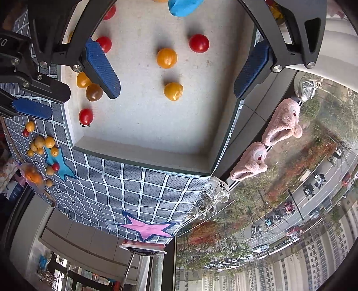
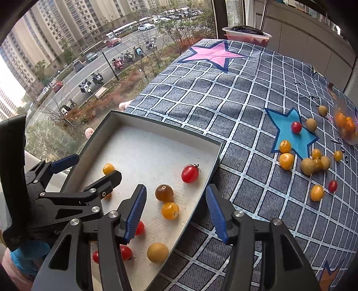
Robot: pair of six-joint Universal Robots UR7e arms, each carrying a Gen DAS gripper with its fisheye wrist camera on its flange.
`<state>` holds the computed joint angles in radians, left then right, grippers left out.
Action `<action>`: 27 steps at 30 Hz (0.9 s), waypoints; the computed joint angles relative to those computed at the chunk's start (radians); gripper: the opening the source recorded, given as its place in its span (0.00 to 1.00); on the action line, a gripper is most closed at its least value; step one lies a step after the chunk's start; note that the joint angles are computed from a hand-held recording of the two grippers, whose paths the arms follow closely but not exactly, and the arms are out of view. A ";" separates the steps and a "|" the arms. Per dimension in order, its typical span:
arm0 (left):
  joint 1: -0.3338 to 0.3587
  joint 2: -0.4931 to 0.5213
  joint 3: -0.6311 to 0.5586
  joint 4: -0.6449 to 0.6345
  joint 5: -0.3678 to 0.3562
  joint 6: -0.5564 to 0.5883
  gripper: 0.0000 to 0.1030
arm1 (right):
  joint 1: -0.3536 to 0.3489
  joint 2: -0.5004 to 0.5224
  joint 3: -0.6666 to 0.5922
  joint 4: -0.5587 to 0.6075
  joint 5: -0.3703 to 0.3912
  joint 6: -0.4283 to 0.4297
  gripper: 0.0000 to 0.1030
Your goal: Organize fruits
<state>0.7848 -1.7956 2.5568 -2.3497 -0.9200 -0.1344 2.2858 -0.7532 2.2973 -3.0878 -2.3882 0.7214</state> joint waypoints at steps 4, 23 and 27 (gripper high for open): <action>-0.042 -0.052 0.010 0.071 0.024 -0.028 0.99 | 0.010 -0.010 0.005 0.017 0.011 0.029 0.59; -0.265 -0.473 0.016 0.734 0.095 -0.334 0.99 | 0.134 -0.048 -0.075 0.394 -0.019 0.180 1.00; -0.322 -0.532 0.009 0.844 0.091 -0.393 0.99 | 0.149 -0.042 -0.087 0.431 -0.013 0.196 1.00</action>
<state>0.4624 -2.3277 2.5659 -1.5054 -0.8290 -0.5276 2.4349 -0.7956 2.2102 -2.6565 -2.4007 0.9176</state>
